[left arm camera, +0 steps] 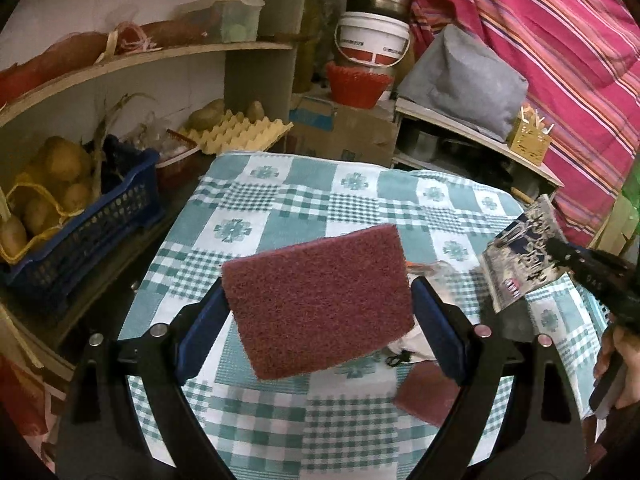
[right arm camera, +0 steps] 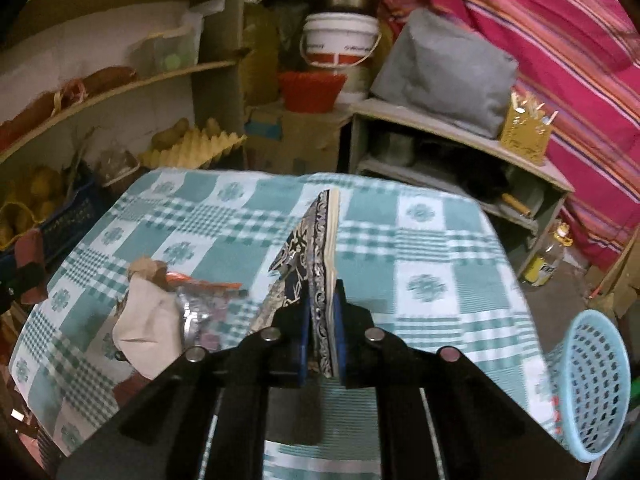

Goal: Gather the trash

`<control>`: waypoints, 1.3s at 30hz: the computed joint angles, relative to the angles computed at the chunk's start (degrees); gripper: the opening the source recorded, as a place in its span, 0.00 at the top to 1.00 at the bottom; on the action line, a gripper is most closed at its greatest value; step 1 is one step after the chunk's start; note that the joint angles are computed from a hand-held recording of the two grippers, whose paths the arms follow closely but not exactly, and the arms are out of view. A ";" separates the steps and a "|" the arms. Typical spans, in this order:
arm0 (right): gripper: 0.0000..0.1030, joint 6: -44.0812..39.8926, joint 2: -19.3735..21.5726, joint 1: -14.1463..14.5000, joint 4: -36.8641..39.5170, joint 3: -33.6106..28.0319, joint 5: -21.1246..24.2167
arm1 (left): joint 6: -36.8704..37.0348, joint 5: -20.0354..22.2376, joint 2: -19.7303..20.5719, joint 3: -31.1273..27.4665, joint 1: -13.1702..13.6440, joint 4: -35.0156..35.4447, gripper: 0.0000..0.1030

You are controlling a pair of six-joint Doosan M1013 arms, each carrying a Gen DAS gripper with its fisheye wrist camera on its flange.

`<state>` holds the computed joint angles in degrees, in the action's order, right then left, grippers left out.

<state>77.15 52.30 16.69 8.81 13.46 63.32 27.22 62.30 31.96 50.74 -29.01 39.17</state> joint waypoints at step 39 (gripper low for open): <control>0.91 3.94 -10.34 -9.80 3.42 18.75 -12.17 | 15.41 5.35 14.00 -25.22 -3.63 -6.07 0.15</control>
